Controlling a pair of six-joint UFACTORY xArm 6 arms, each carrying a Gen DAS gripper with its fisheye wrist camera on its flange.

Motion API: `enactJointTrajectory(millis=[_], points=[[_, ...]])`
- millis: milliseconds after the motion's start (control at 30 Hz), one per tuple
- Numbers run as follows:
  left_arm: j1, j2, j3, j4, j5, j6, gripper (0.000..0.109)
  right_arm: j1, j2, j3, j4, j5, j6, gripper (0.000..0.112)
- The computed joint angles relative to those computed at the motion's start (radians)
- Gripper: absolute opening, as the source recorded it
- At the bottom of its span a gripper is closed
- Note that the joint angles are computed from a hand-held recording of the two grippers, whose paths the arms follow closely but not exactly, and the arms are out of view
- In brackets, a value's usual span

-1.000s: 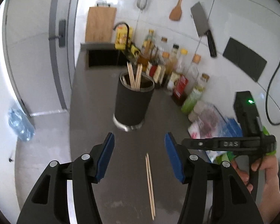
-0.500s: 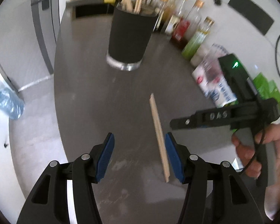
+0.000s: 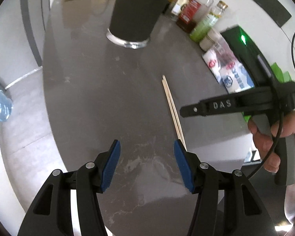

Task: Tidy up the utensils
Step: 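Move both open tools back down to the remaining chopsticks, then pinch one wooden chopstick with the right tool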

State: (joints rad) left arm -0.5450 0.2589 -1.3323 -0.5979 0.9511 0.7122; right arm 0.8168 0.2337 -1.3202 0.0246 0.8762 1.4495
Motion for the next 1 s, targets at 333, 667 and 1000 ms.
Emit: enactJointTrajectory(millis=[333,667,1000], points=[[0.015,0.053,-0.027,-0.013,0.072,0.056,0.055,-0.023,0.054,-0.065,0.017,0.084,0.014,0.015],[0.023,0.076,-0.060,-0.038,0.110,0.099,0.055,-0.036,0.179,-0.249,0.024,0.240,-0.024,0.015],[0.016,0.108,-0.096,-0.022,0.130,0.064,0.055,-0.049,0.344,-0.490,0.037,0.384,-0.043,0.006]])
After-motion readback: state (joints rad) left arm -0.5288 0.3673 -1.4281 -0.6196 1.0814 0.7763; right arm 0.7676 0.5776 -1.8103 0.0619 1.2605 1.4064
